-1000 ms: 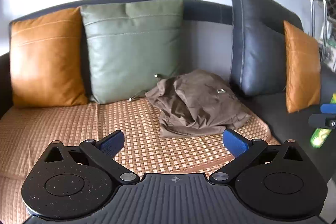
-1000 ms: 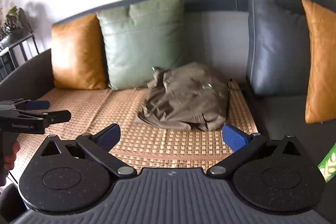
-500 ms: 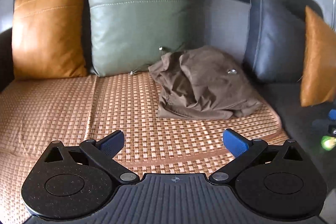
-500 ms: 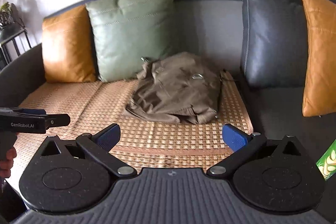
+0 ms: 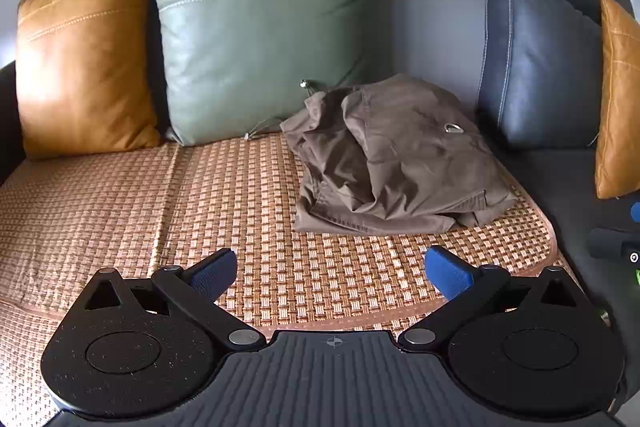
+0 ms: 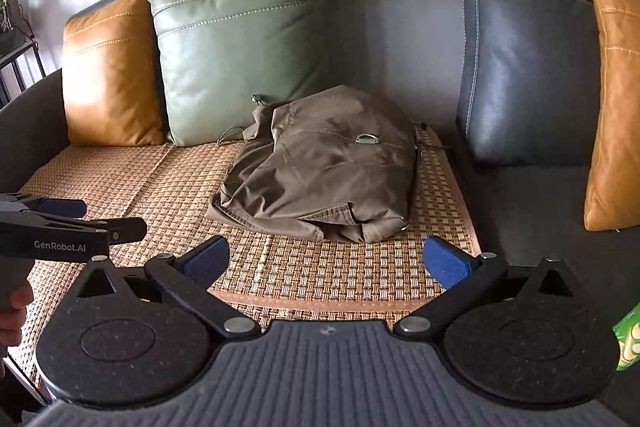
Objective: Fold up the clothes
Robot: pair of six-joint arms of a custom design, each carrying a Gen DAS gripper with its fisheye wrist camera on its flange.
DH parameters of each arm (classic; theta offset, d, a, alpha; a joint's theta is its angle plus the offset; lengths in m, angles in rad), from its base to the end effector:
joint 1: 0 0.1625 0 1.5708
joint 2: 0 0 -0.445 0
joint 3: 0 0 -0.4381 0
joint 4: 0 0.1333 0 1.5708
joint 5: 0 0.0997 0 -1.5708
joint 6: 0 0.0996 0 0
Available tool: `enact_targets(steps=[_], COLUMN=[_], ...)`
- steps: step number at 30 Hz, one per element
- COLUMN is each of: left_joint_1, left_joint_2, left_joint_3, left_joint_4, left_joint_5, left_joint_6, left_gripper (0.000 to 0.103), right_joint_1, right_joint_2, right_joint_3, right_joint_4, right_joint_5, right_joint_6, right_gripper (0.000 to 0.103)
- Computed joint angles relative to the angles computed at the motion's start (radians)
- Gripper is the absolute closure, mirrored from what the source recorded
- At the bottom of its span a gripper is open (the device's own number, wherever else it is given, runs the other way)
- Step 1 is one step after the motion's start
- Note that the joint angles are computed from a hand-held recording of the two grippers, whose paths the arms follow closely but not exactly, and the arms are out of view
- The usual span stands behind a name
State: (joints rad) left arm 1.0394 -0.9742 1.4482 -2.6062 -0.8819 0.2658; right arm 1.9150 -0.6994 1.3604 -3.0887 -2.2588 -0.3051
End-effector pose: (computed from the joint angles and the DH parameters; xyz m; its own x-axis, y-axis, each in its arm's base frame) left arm -0.2182 -0.7593 0.3186 -0.6949 0.2876 -0.6591 0.6338 0.6780 -0.3723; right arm 0.3392 -0.7387 0.2050 -0.7817 -0.0029 0.6236 -0.4778 0.6453 -0.5960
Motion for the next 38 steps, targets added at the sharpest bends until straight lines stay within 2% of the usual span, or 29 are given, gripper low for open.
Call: enact_targets(steps=[28, 33, 38], left_joint_1=[-0.02, -0.026, -0.024], left_joint_2=[-0.013, -0.008, -0.013], left_joint_3=[0.018, 0.026, 0.033], left_joint_4=[0.005, -0.02, -0.032], left_joint_5=[0.013, 0.045, 0.034], left_joint_6=[0.013, 0.023, 0.035], left_gripper=[0.0, 0.0, 0.0], right_joint_1=[0.011, 0.012, 0.013], right_joint_2=[-0.006, -0.006, -0.005], right_joint_3=[0.004, 0.002, -0.002], right_joint_4=[0.003, 0.008, 0.011], right_joint_5=[-0.03, -0.037, -0.041], right_joint_6=[-0.025, -0.028, -0.03], right_gripper=[0.0, 0.0, 0.0])
